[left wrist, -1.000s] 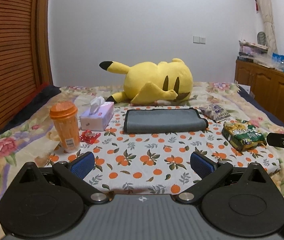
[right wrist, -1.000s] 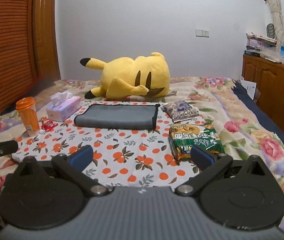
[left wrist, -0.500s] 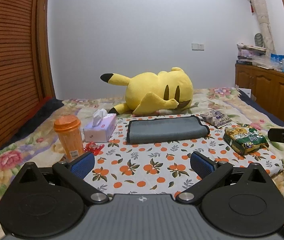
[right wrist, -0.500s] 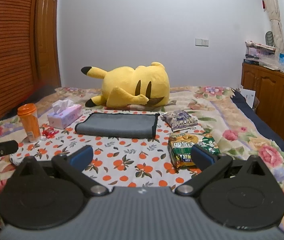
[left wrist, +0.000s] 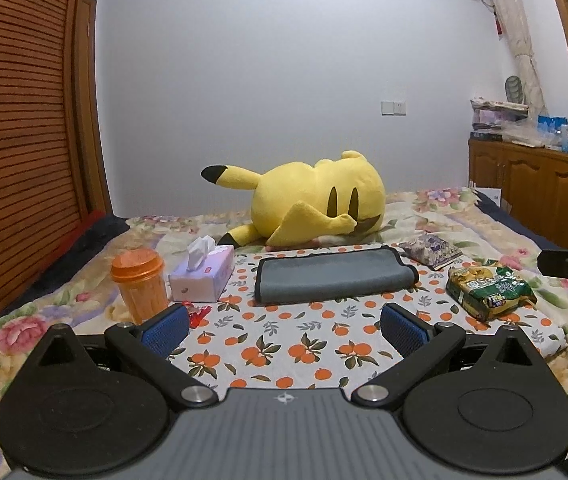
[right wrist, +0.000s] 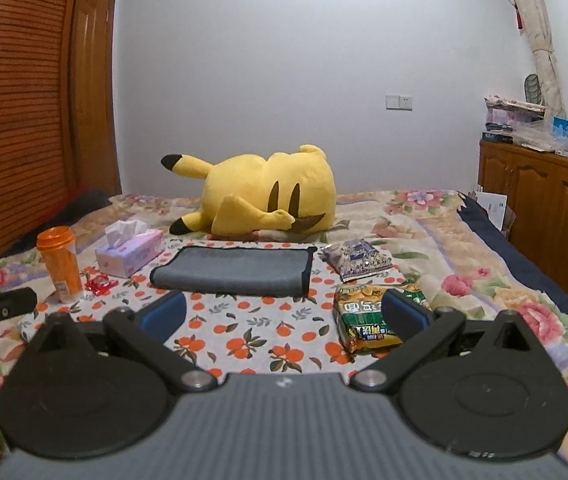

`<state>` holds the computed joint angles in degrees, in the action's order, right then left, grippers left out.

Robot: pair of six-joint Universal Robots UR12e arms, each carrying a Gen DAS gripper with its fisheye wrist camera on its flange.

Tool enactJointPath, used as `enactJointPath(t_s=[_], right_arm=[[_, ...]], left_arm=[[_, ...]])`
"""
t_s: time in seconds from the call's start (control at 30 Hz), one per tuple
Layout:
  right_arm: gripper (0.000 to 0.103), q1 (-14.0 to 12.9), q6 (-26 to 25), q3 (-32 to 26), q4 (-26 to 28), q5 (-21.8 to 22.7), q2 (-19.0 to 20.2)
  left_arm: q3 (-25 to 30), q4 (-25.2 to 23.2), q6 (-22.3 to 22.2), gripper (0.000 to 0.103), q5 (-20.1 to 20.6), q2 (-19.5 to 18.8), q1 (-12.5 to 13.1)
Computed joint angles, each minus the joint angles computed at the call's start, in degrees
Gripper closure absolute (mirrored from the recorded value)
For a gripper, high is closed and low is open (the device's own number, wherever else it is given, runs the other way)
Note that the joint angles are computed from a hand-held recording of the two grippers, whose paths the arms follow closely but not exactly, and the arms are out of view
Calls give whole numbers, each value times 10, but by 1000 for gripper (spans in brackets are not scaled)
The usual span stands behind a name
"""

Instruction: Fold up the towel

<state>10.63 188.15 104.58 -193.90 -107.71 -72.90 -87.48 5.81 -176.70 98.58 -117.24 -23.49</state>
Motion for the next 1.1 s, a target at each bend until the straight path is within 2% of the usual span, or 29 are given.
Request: enactJointPath(t_s=[0.37, 1.1], right_arm=[[0, 0, 2, 2, -26, -8, 3], [0, 0, 2, 3, -26, -8, 2]], left_arm=[[0, 18, -5, 0, 0, -2, 1], [0, 17, -5, 0, -1, -2, 1]])
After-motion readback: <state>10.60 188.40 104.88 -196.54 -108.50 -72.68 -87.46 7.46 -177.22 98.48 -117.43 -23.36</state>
